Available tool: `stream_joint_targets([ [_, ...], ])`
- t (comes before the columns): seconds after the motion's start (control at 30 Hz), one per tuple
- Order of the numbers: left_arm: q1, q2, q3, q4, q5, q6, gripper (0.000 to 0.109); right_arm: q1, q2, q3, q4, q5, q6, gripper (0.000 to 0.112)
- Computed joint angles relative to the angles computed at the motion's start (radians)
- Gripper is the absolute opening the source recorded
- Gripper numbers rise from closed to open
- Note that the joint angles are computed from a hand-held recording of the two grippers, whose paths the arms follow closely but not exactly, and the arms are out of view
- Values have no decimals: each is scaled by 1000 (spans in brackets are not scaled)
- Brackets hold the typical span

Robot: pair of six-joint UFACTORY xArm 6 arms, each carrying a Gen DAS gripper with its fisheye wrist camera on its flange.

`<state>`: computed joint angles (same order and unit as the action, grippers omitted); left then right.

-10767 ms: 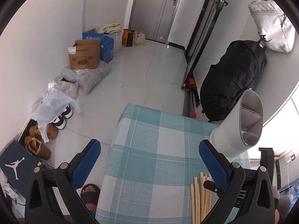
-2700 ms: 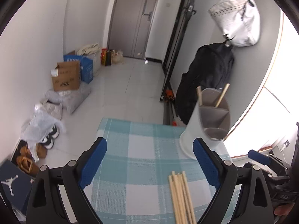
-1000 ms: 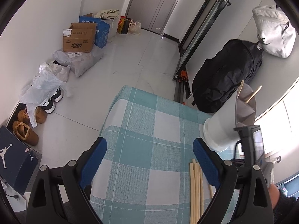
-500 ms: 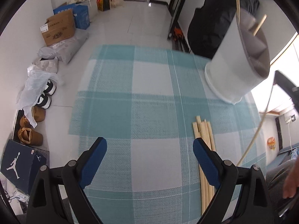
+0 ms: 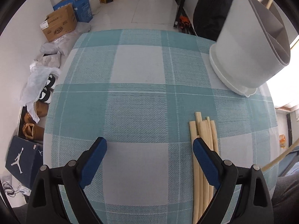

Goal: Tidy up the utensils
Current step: 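Lift the chopstick with the right gripper and carry it toward the holder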

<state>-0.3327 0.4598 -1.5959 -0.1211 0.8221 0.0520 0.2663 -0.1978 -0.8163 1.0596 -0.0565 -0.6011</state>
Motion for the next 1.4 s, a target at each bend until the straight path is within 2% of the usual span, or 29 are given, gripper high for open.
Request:
stream_joint_targets([
  [0.1, -9, -4, 6, 30, -10, -18, 91, 2, -20, 27, -63, -22, 38, 6],
  [0.3, -11, 2, 0, 51, -17, -41, 91, -29, -36, 29, 20, 14, 4, 6],
  [0.37, -19, 7, -11, 57, -7, -39, 91, -39, -42, 24, 76, 28, -32, 6],
  [0.73, -17, 44, -86, 67, 80, -35, 91, -51, -89, 45, 146, 40, -81, 6],
  [0.93, -16, 61, -125, 101, 125, -75, 91, -55, -98, 59, 85, 61, -34, 5],
  [1.17, -47, 98, -194, 198, 192, -127, 91, -45, -101, 62, 93, 66, -46, 5],
  [1.23, -65, 95, -185, 224, 173, -113, 90, -42, -101, 65, 85, 63, -40, 5],
  [1.3, -70, 90, -175, 235, 159, -115, 83, -41, -103, 67, 76, 60, -30, 5],
  [1.37, -63, 98, -197, 173, 179, -81, 54, -41, -102, 69, 68, 57, -21, 5],
  [1.4, -59, 105, -211, 128, 192, -60, 47, -41, -102, 72, 52, 55, -5, 6],
])
